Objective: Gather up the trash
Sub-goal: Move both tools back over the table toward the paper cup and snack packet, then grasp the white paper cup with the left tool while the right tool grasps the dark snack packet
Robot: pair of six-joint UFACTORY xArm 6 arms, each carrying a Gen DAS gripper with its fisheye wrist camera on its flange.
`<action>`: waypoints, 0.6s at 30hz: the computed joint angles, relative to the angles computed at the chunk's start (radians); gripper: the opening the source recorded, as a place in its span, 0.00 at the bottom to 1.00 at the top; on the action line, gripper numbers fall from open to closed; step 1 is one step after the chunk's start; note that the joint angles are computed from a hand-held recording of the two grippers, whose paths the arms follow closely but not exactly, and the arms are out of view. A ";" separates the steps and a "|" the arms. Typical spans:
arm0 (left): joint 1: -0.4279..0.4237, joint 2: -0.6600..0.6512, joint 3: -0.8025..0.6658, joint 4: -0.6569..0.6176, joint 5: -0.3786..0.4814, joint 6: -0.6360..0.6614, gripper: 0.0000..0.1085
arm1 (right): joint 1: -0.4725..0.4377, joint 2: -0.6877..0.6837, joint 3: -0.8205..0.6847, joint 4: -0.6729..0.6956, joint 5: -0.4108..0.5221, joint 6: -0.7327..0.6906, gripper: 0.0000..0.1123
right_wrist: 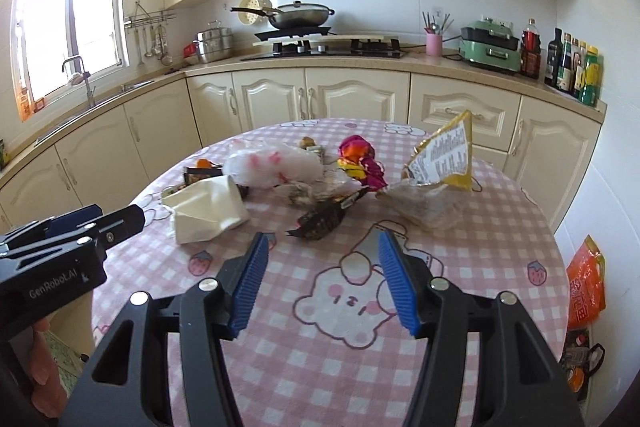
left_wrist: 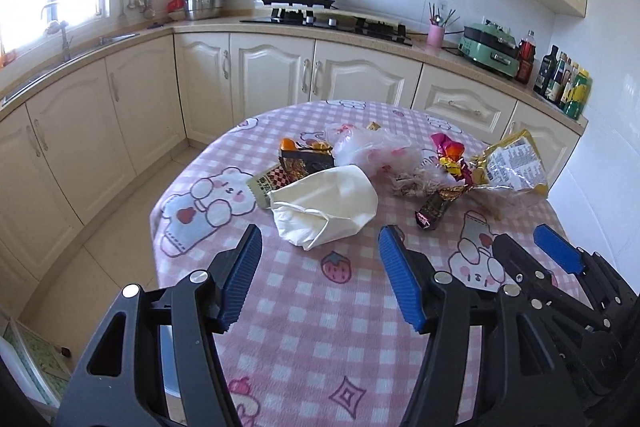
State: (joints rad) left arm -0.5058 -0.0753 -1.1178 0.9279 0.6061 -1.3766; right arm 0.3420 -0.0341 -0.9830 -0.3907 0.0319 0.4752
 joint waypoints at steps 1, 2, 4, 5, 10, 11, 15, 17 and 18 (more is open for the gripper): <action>0.009 0.020 -0.014 -0.016 -0.014 0.017 0.54 | -0.001 0.015 -0.009 0.041 0.004 -0.034 0.50; 0.018 0.040 -0.028 -0.033 -0.027 0.034 0.54 | -0.001 0.029 -0.021 0.078 0.011 -0.064 0.50; 0.032 0.071 -0.049 -0.061 -0.044 0.060 0.54 | 0.001 0.059 -0.045 0.147 0.021 -0.117 0.50; 0.038 0.086 -0.059 -0.072 -0.050 0.069 0.54 | 0.002 0.076 -0.060 0.185 0.027 -0.145 0.50; 0.069 0.145 -0.102 -0.140 -0.062 0.129 0.54 | 0.023 0.157 -0.153 0.408 0.079 -0.316 0.50; 0.078 0.154 -0.105 -0.166 -0.072 0.146 0.54 | 0.027 0.172 -0.173 0.454 0.093 -0.350 0.50; 0.098 0.179 -0.115 -0.233 -0.100 0.193 0.54 | 0.037 0.240 -0.266 0.549 0.155 -0.403 0.51; 0.104 0.197 -0.124 -0.284 -0.112 0.238 0.47 | 0.035 0.269 -0.306 0.546 0.186 -0.381 0.51; 0.108 0.205 -0.126 -0.310 -0.121 0.260 0.46 | 0.032 0.290 -0.334 0.530 0.209 -0.351 0.51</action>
